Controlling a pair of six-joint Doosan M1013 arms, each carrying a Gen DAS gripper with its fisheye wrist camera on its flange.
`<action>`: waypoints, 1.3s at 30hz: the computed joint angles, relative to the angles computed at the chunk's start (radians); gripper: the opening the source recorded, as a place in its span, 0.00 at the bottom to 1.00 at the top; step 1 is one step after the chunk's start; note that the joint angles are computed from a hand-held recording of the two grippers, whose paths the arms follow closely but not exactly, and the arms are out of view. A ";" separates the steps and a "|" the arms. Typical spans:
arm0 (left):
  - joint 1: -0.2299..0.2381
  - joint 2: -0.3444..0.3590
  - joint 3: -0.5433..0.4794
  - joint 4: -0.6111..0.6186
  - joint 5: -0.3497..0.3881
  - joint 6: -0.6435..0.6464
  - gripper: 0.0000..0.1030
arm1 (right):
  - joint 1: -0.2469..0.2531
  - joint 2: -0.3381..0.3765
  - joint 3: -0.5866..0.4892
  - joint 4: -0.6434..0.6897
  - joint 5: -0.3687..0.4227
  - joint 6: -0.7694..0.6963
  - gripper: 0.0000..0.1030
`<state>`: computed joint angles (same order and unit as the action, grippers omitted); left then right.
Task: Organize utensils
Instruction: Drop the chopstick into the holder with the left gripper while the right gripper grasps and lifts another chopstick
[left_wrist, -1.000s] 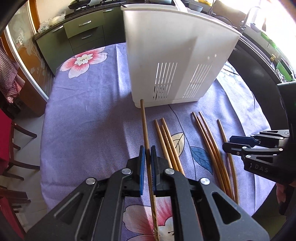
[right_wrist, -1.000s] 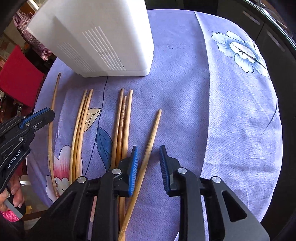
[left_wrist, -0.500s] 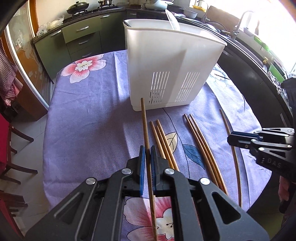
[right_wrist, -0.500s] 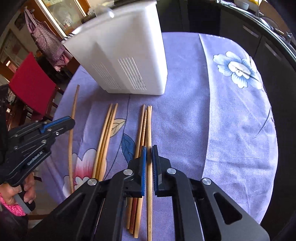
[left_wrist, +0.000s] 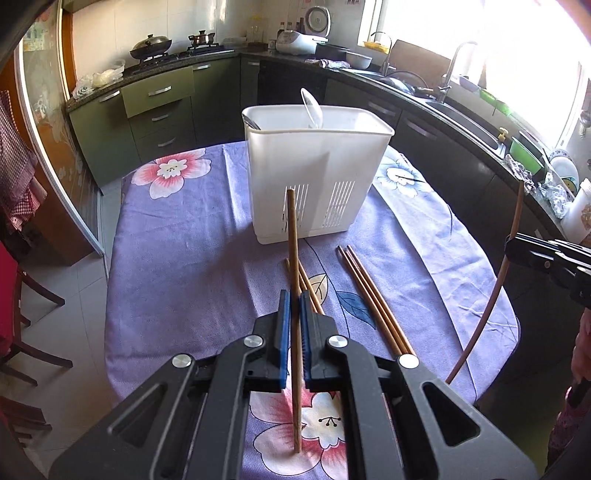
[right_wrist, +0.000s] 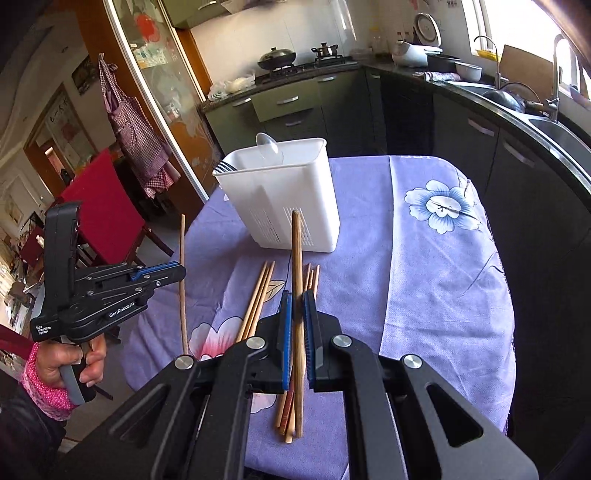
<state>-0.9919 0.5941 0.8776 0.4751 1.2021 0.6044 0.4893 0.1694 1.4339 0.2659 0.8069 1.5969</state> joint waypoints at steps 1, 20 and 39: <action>-0.004 -0.006 0.005 0.011 -0.004 -0.005 0.05 | 0.001 -0.004 0.002 0.005 -0.005 -0.007 0.07; -0.014 -0.026 -0.016 0.085 -0.034 -0.004 0.05 | 0.009 -0.006 -0.051 0.034 -0.057 -0.069 0.07; 0.005 0.115 -0.475 0.174 0.053 0.201 0.05 | -0.028 0.129 -0.422 -0.006 -0.022 -0.024 0.07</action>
<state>-0.9871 0.7086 0.4027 0.6491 1.2555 0.8051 0.4612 0.2980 1.0124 0.2599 0.7850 1.5725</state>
